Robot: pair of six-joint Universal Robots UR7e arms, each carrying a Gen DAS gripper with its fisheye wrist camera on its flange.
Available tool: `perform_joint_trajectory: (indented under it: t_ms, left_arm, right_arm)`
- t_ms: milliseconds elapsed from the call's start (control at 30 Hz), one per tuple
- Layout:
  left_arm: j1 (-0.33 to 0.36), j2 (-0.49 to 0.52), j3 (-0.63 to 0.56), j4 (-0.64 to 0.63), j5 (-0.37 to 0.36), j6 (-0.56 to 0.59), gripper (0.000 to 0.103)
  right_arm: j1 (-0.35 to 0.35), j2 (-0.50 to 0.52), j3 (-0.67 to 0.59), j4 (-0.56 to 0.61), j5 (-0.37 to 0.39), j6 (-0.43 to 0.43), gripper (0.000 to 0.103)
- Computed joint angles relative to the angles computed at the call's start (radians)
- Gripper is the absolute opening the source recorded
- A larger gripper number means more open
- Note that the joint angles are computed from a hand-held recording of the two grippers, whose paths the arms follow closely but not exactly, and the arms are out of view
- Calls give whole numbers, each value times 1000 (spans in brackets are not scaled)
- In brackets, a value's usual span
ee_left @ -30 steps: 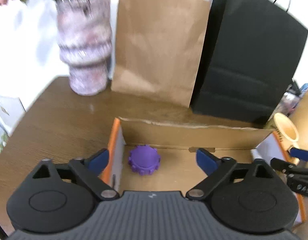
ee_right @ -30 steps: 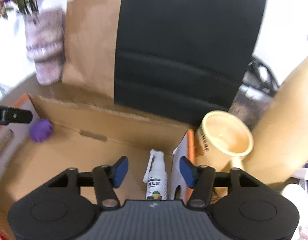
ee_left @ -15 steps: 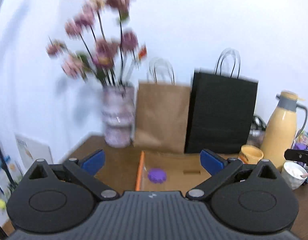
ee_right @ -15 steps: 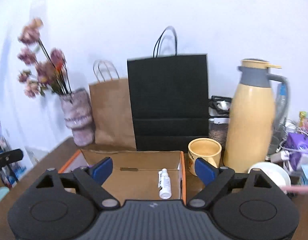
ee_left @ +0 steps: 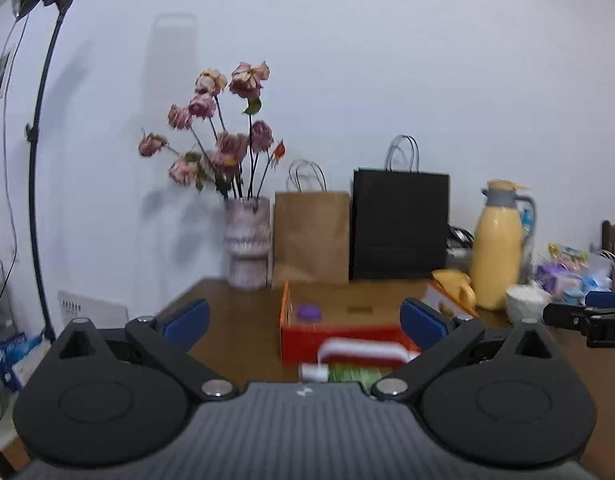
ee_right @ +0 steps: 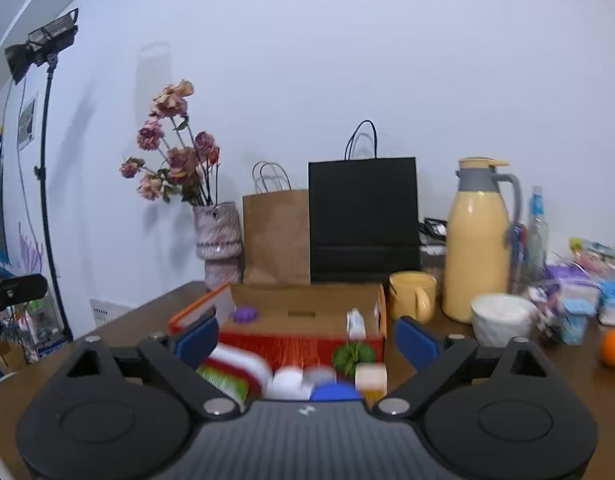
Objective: Organize rigid objects
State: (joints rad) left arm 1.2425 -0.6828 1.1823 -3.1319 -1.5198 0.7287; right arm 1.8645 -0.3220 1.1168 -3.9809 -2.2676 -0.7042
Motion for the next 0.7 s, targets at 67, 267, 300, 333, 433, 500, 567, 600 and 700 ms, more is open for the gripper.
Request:
perform_joint_trajectory:
  t_ms: [67, 267, 300, 333, 433, 500, 567, 600, 700]
  left_arm:
    - [16, -78, 142, -80, -22, 18, 103]
    - [66, -287, 458, -156, -62, 26, 103]
    - [66, -303, 492, -178, -33, 16, 103]
    - [63, -317, 523, -197, 4, 4, 103]
    - [69, -354, 584, -199, 14, -27, 103]
    - [70, -372, 605, -187, -2, -36, 103]
    - [77, -375, 617, -210, -34, -22, 103]
    - [75, -373, 618, -219, -32, -18, 103]
    - [74, -383, 620, -207, -40, -25, 103]
  right_arm:
    - [26, -6, 81, -83, -29, -2, 97]
    - [110, -7, 312, -251, -54, 1, 103]
    - [128, 0, 334, -262, -76, -8, 103]
    - [143, 11, 343, -278, -93, -15, 103]
    - [179, 43, 351, -328, -117, -9, 103]
    - [196, 69, 337, -378, -107, -31, 103]
    - [207, 89, 321, -416, -95, -63, 103]
    - [210, 94, 315, -420, -92, -72, 103]
    - [211, 91, 312, -407, -87, -60, 103]
